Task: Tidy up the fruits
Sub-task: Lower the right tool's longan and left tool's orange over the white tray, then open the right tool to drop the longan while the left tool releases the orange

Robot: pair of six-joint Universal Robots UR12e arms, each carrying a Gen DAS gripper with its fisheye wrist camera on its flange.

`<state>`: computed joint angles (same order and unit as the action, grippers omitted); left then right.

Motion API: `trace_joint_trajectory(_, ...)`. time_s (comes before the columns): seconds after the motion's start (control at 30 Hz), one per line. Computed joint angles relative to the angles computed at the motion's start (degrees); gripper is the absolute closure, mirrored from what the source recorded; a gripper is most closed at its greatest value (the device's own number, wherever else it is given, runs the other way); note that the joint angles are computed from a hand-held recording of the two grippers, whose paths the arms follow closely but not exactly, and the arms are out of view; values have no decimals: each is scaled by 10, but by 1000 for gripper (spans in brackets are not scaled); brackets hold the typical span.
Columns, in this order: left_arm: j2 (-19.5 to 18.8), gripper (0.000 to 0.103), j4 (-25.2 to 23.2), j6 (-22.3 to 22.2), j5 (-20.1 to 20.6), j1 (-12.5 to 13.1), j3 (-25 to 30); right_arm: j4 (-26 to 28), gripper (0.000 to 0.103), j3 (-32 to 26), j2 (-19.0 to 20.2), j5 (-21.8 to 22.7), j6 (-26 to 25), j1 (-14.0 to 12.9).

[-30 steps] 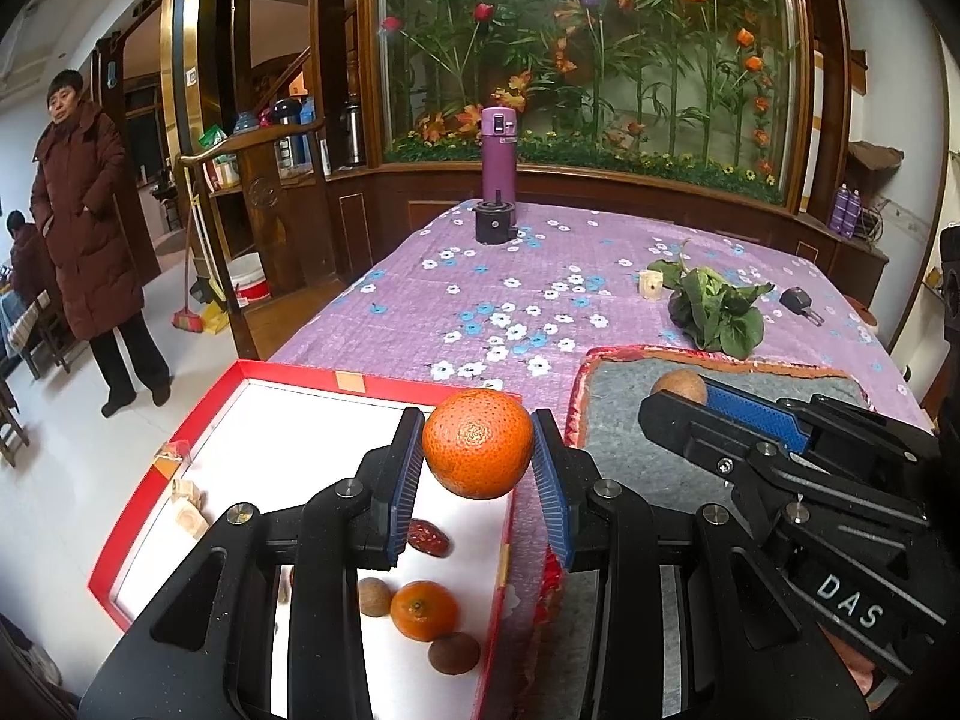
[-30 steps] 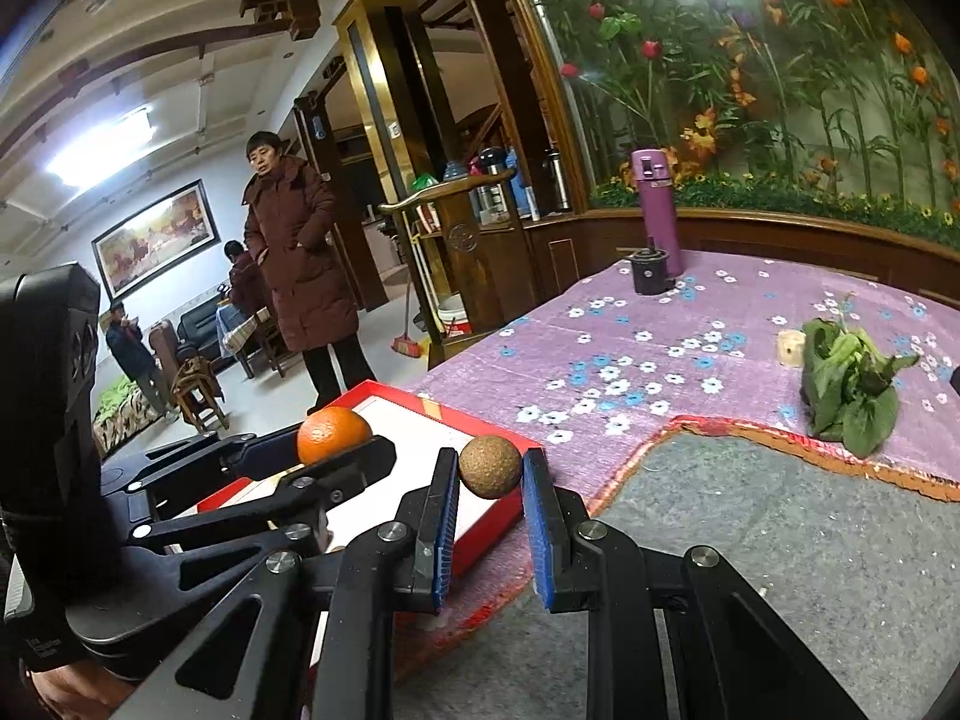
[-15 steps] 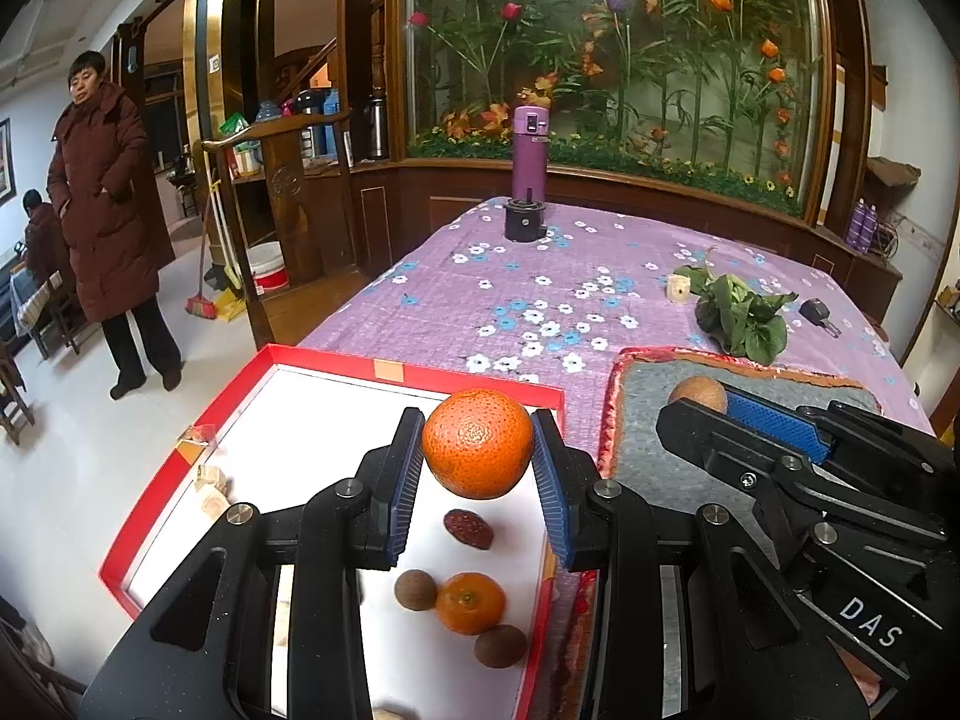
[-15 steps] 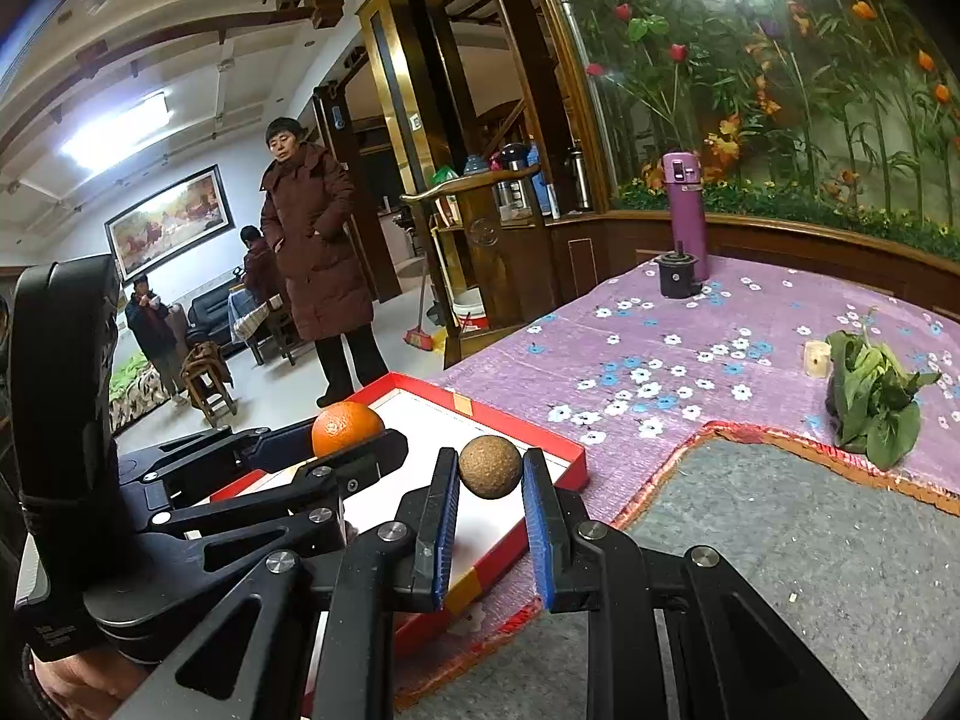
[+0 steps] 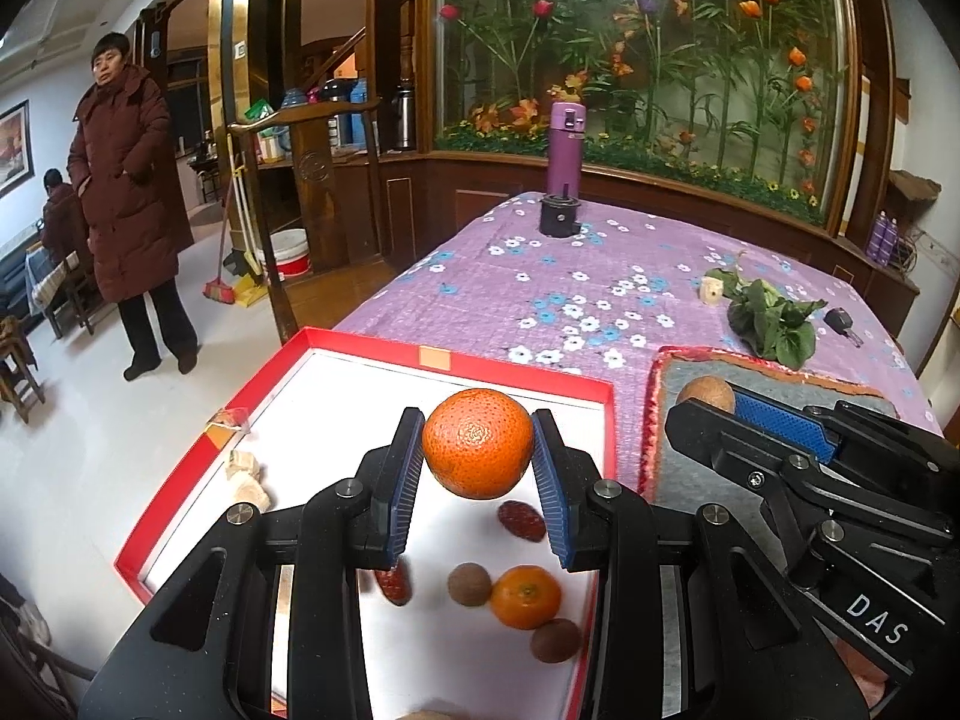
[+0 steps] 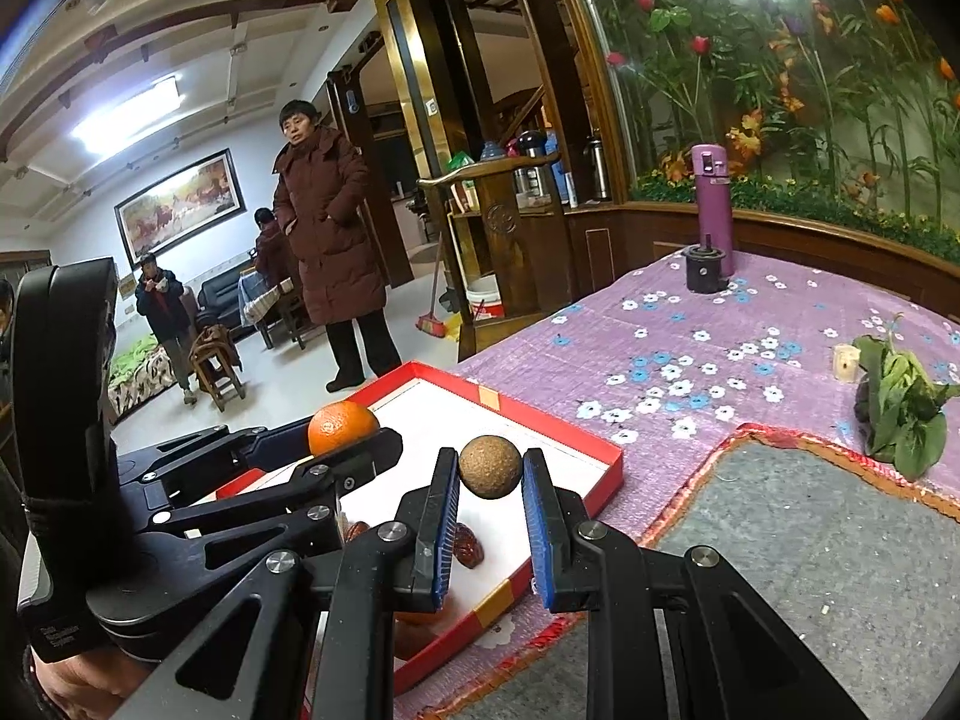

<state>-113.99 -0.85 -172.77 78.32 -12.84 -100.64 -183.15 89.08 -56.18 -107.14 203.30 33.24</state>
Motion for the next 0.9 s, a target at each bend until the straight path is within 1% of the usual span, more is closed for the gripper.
trace_joint_trajectory(0.17, -1, 68, 4, -8, 4, 9, -2, 16, 83, -13, 9, 7, -3, 0)
trace_joint_trajectory(0.27, -2, 68, 8, -14, 16, 15, -2, 33, 83, -21, 14, 15, 0, -1)
trace_joint_trajectory(0.37, -5, 68, 7, -18, 29, 20, 0, 56, 83, -31, 21, 32, 8, -4)
trace_joint_trajectory(0.5, -10, 68, -14, -9, 48, 23, 2, 90, 83, -47, 30, 56, 16, -8)
trace_joint_trajectory(0.73, -19, 68, -63, 14, 54, 25, 5, 149, 83, -78, 49, 89, 21, -8)
trace_joint_trajectory(0.8, -20, 68, -77, 20, 59, 23, 7, 174, 83, -90, 55, 91, 29, -8)
trace_joint_trajectory(0.87, -21, 68, -78, 20, 65, 22, 7, 173, 83, -96, 59, 77, 32, -7)
trace_joint_trajectory(0.9, -21, 67, -83, 19, 67, 22, 8, 175, 81, -98, 60, 77, 32, -7)
